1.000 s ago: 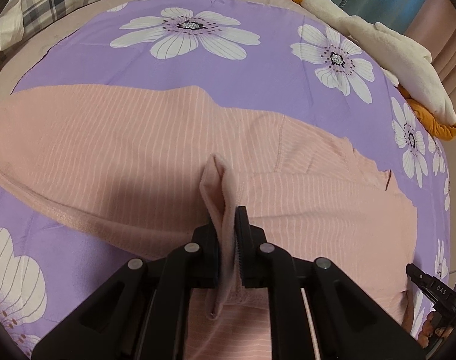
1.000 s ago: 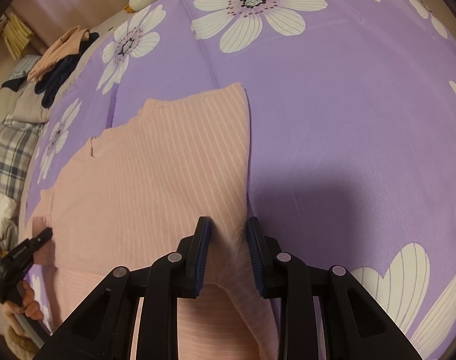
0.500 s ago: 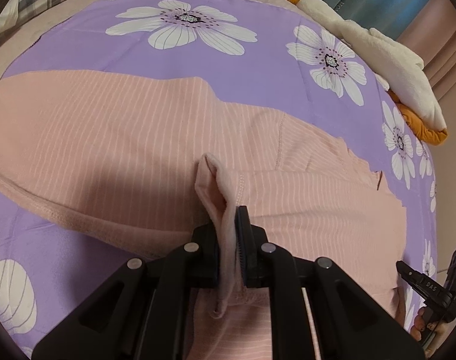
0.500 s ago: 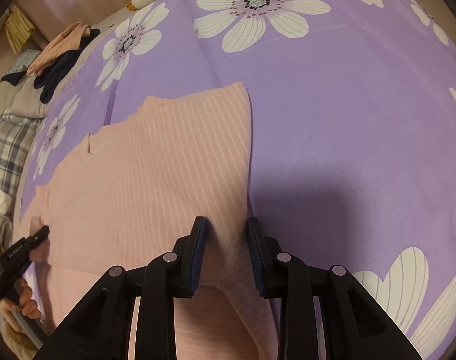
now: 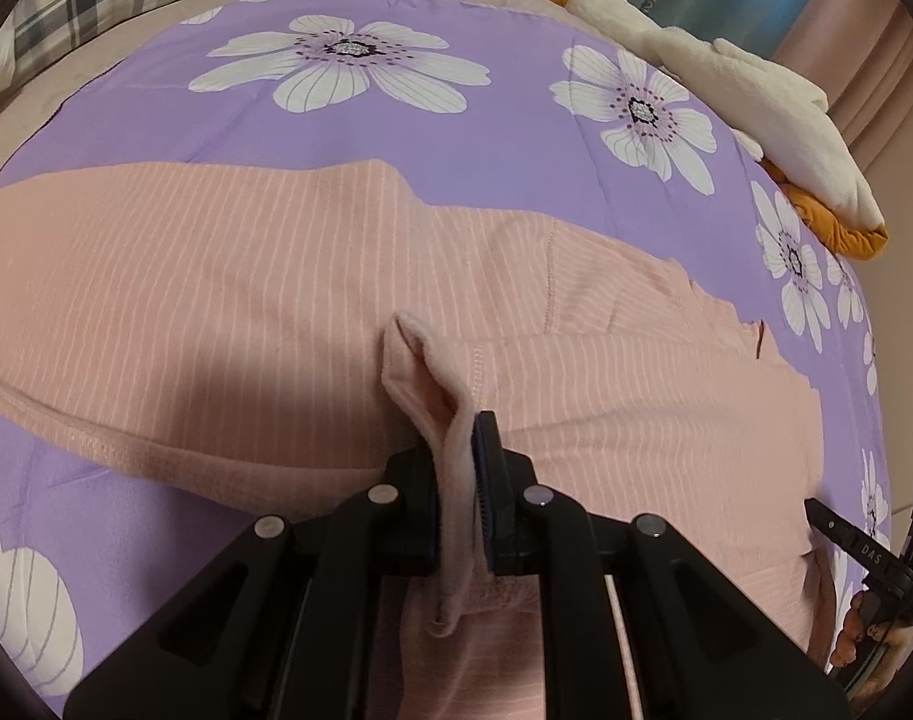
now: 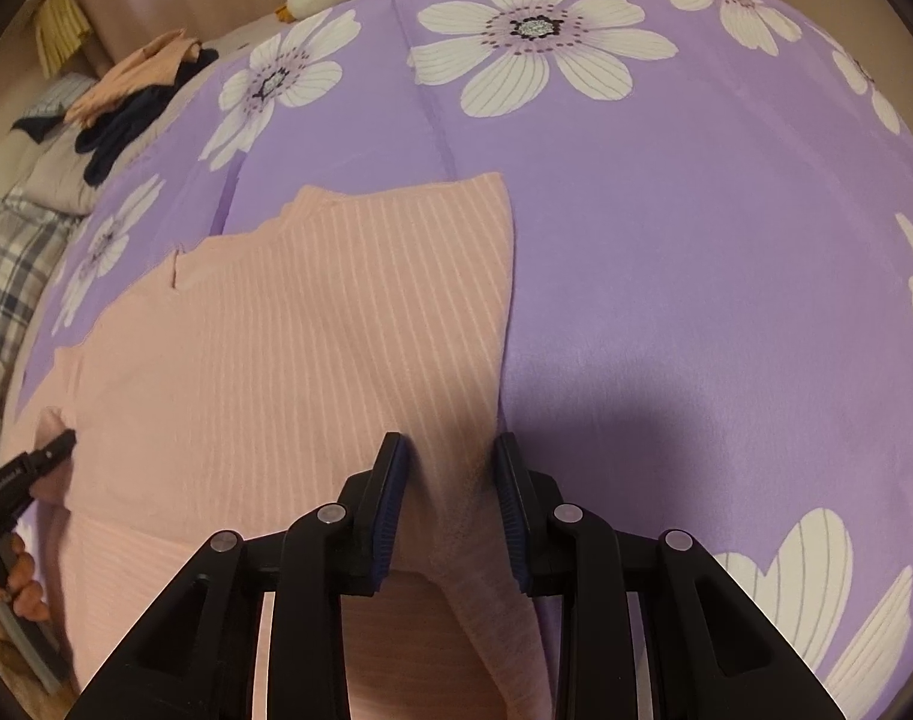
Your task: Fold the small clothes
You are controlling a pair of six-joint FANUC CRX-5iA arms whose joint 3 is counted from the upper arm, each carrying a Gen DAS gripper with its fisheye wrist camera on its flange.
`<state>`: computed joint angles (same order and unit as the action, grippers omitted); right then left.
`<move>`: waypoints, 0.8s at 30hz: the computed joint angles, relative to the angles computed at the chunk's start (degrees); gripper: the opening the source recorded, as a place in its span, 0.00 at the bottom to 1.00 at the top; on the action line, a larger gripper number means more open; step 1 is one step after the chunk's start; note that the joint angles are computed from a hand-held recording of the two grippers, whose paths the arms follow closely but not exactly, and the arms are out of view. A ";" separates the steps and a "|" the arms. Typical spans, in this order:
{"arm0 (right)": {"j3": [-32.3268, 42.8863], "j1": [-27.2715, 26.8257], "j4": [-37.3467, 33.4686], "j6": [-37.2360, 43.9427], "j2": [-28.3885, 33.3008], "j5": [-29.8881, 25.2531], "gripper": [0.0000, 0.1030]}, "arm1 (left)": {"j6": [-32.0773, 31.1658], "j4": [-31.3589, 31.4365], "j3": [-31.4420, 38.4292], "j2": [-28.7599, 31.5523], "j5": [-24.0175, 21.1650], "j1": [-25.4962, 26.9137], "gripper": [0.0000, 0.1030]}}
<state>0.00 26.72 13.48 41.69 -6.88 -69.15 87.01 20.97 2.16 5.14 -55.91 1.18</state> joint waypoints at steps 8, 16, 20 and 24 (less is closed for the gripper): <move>1.22 2.93 5.45 -5.13 2.80 -3.74 0.28 | -4.62 6.06 -1.93 0.24 -0.43 1.82 0.13; 1.21 3.39 6.53 -8.40 3.44 -4.18 0.28 | -6.16 10.20 -2.81 0.60 -1.98 3.10 0.13; 1.18 3.68 7.22 -10.30 3.76 -4.50 0.28 | -5.22 9.88 -1.33 1.22 -4.85 3.54 0.13; 0.10 4.20 8.35 -11.97 3.36 -3.74 0.28 | -5.43 8.85 1.22 1.93 -10.46 4.74 0.14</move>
<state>0.09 30.92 21.83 29.72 -3.53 -72.88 81.58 29.82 3.38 7.07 -66.37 5.92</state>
